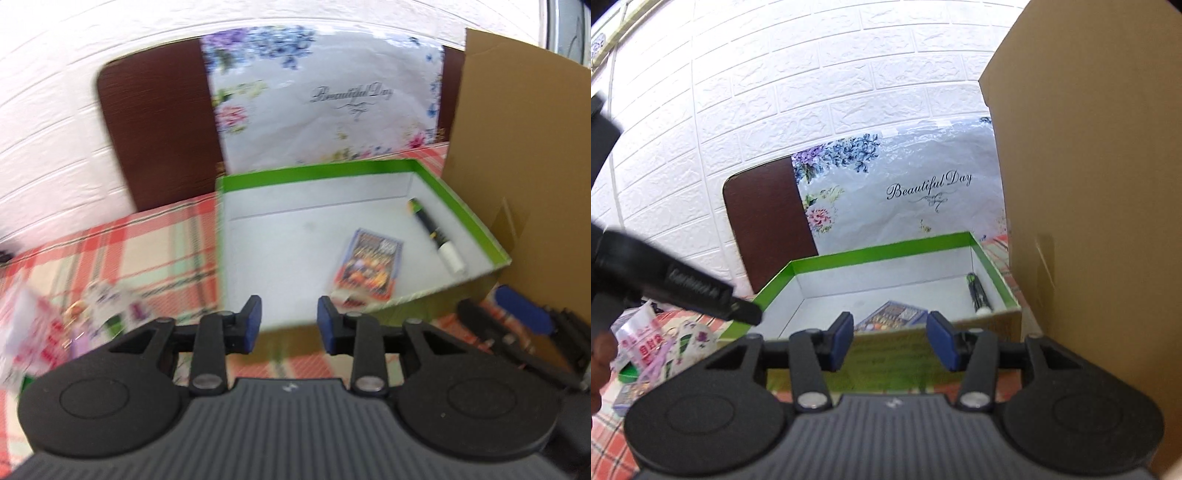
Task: Organize objects
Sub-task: 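Move the left gripper back to the blue-capped black marker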
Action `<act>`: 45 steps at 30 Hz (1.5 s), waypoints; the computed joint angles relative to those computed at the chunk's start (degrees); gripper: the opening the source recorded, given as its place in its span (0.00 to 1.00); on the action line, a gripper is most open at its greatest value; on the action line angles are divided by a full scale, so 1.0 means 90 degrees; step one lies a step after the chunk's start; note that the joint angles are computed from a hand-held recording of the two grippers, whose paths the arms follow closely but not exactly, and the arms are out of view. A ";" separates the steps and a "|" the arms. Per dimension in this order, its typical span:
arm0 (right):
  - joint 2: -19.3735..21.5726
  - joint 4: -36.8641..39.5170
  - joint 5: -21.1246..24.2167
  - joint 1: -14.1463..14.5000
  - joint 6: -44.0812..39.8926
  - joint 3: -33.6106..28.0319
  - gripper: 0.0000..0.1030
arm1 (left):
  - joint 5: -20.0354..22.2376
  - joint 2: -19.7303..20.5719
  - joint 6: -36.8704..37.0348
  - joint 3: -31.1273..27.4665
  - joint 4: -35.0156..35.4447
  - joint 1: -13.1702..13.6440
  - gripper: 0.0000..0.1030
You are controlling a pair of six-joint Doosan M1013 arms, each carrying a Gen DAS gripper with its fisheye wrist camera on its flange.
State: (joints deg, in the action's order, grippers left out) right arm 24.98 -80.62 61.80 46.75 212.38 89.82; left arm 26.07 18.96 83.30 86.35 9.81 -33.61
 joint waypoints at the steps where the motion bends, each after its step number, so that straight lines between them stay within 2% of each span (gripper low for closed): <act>1: -0.0012 0.0056 -0.0014 0.0032 0.0019 0.0003 0.49 | -0.0027 -0.0067 -0.0110 0.0111 0.0094 0.0020 0.37; 6: -0.0041 0.0365 -0.0175 0.0178 -0.0024 -0.0044 0.59 | -0.0084 -0.0315 -0.0437 0.0545 0.0289 0.0155 0.37; 9: -0.0005 0.0638 -0.0322 0.0197 -0.0169 -0.0141 0.85 | -0.0127 -0.0435 -0.0566 0.0772 0.0349 0.0242 0.37; 15: 0.0126 0.1113 -0.0815 0.0260 -0.0632 -0.0378 0.86 | -0.0220 -0.0656 -0.1122 0.1247 0.0757 0.0417 0.39; 20: 0.0340 0.1752 -0.1307 0.0287 -0.1348 -0.0643 0.85 | -0.0268 -0.0773 -0.1858 0.1587 0.1441 0.0554 0.41; 21: 0.0386 0.1958 -0.1409 0.0285 -0.1543 -0.0706 0.86 | -0.0275 -0.0793 -0.2028 0.1652 0.1579 0.0583 0.43; 23: 0.0492 0.2462 -0.1641 0.0258 -0.2006 -0.0845 0.97 | -0.0273 -0.0813 -0.2213 0.1737 0.1729 0.0659 0.46; 24: 0.0568 0.2427 -0.1604 0.0290 -0.2106 -0.0915 1.00 | -0.0274 -0.0818 -0.2272 0.1771 0.1770 0.0701 0.48; 27: 0.0832 0.2350 -0.1039 0.0441 -0.2562 -0.1250 1.00 | -0.0256 -0.0817 -0.2497 0.1845 0.1930 0.0812 0.49; 29: 0.0973 0.2301 -0.0678 0.0519 -0.2729 -0.1437 1.00 | -0.0252 -0.0802 -0.2490 0.1854 0.1831 0.0902 0.54; 31: 0.1027 0.2303 -0.0547 0.0535 -0.2795 -0.1519 1.00 | -0.0329 -0.0813 -0.2539 0.1888 0.1802 0.0969 0.57; 34: 0.1090 0.2734 -0.0410 0.0490 -0.3386 -0.1730 1.00 | -0.0412 -0.0803 -0.2657 0.1907 0.1959 0.1010 0.60; 38: 0.1122 0.2723 -0.0455 0.0449 -0.3410 -0.1749 1.00 | -0.0601 -0.0751 -0.2791 0.1926 0.2092 0.1107 0.69; 43: 0.1122 0.3003 -0.0485 0.0375 -0.3584 -0.1854 1.00 | -0.1022 -0.0689 -0.3570 0.2025 0.2906 0.1247 0.82; 44: 0.1091 0.3024 -0.0619 0.0350 -0.3504 -0.1832 0.98 | -0.1202 -0.0685 -0.3898 0.2081 0.3194 0.1297 0.83; 45: 0.1058 0.2985 -0.0786 0.0330 -0.3358 -0.1801 0.90 | -0.1402 -0.0676 -0.4507 0.2153 0.3745 0.1346 0.86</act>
State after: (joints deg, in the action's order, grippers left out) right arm 34.50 -53.75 54.72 49.73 182.16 73.61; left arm 13.45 12.87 42.74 105.72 43.51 -21.50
